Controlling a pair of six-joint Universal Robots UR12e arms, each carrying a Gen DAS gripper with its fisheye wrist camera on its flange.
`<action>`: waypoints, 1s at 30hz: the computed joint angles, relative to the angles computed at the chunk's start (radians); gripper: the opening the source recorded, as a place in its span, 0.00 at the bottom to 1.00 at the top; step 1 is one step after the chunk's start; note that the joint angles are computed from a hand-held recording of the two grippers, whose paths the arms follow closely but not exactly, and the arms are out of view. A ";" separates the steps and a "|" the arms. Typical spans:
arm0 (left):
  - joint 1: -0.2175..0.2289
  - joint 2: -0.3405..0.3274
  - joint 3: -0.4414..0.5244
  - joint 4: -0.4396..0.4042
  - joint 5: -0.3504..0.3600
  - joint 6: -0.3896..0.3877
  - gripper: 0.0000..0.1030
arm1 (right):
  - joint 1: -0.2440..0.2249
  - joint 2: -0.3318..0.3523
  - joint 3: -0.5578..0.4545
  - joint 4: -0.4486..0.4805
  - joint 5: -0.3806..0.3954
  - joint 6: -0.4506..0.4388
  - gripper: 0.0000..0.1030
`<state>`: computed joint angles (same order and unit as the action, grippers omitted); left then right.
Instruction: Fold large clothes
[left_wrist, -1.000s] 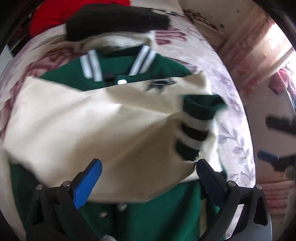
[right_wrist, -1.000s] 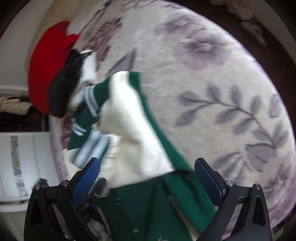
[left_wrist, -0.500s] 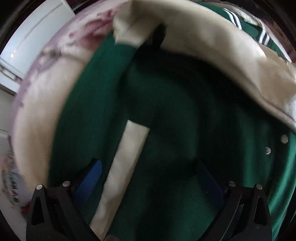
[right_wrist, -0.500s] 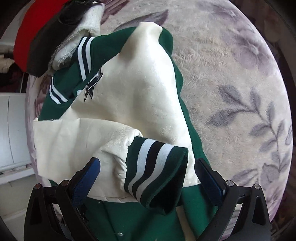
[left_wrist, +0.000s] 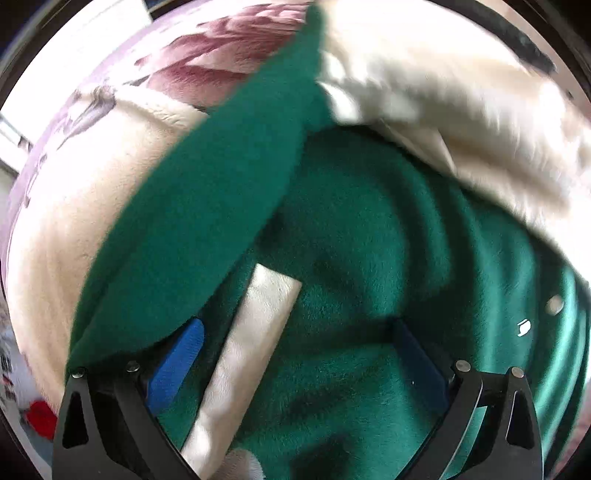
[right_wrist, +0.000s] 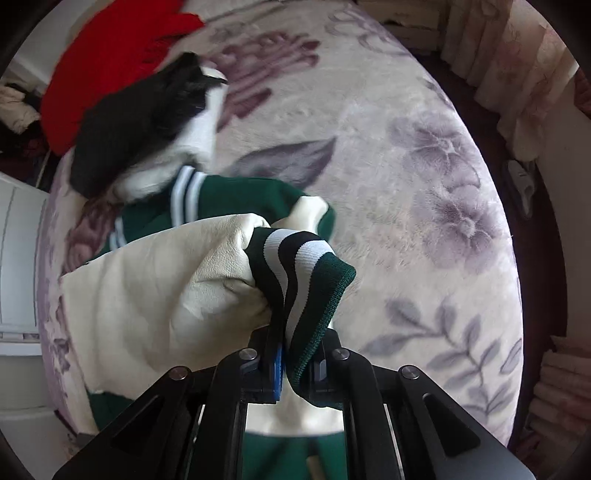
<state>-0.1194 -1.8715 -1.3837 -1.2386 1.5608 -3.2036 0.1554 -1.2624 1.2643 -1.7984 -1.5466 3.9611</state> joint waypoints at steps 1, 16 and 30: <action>0.005 0.001 0.012 -0.011 -0.020 -0.015 1.00 | -0.012 0.011 0.000 0.024 0.027 -0.010 0.09; -0.017 -0.268 0.455 0.022 0.070 -0.019 1.00 | -0.094 -0.062 0.192 0.035 0.336 0.111 0.42; -0.018 -0.457 0.669 -0.170 0.025 -0.014 1.00 | -0.058 0.012 0.162 -0.075 0.304 -0.041 0.23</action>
<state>-0.1374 -2.3281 -0.7151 -1.4083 1.5856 -3.2173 0.0973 -1.2506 1.4258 -1.8731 -1.2425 3.9197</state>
